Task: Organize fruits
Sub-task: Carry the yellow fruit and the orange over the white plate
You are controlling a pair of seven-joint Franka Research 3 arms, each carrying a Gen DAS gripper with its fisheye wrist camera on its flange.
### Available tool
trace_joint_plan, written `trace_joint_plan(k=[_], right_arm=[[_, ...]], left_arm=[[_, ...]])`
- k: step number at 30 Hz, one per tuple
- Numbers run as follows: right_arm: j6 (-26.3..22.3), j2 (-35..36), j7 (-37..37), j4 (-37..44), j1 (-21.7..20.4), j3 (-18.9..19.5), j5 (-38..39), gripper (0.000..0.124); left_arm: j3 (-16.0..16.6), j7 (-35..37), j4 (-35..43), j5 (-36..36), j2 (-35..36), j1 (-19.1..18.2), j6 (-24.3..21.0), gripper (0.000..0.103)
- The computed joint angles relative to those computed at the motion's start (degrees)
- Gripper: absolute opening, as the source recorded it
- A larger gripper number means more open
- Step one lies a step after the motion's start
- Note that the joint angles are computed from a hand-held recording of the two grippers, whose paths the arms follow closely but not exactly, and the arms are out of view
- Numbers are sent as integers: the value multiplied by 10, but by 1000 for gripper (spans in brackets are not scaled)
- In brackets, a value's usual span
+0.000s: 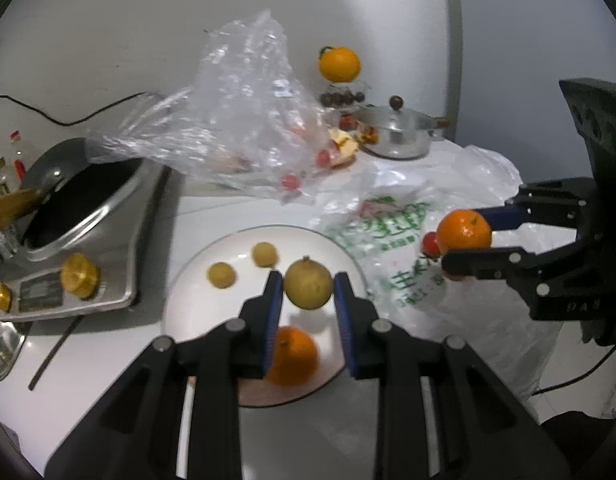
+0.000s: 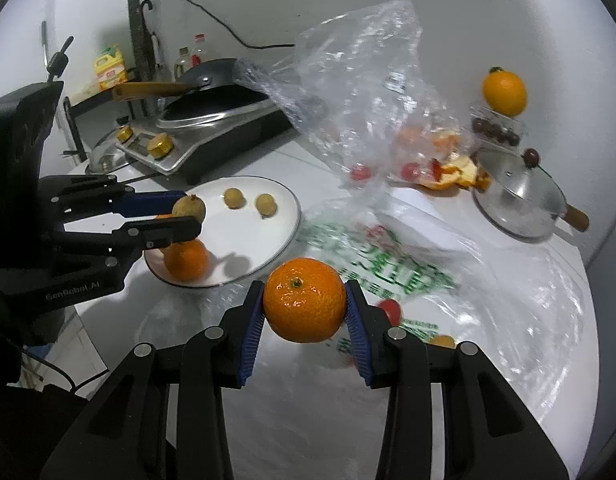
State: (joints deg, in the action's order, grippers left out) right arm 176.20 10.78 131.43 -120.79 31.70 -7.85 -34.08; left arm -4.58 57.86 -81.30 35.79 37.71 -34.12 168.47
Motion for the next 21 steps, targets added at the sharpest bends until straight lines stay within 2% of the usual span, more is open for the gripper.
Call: trace_joint_plan(k=[2,7,21], right_arm=[[-3,11,-28,13,-10,17,27,42],[-9,40,-85,46,-7,33,86,42],[-49,121,-249,142,-4,61,255,42]], left_arm=[[13,-16,-15,7,-12,-3,11,27],[35,-52,-46,29,-35,-2,29,27],[45,-101,-75,57,-51,21,49,27]])
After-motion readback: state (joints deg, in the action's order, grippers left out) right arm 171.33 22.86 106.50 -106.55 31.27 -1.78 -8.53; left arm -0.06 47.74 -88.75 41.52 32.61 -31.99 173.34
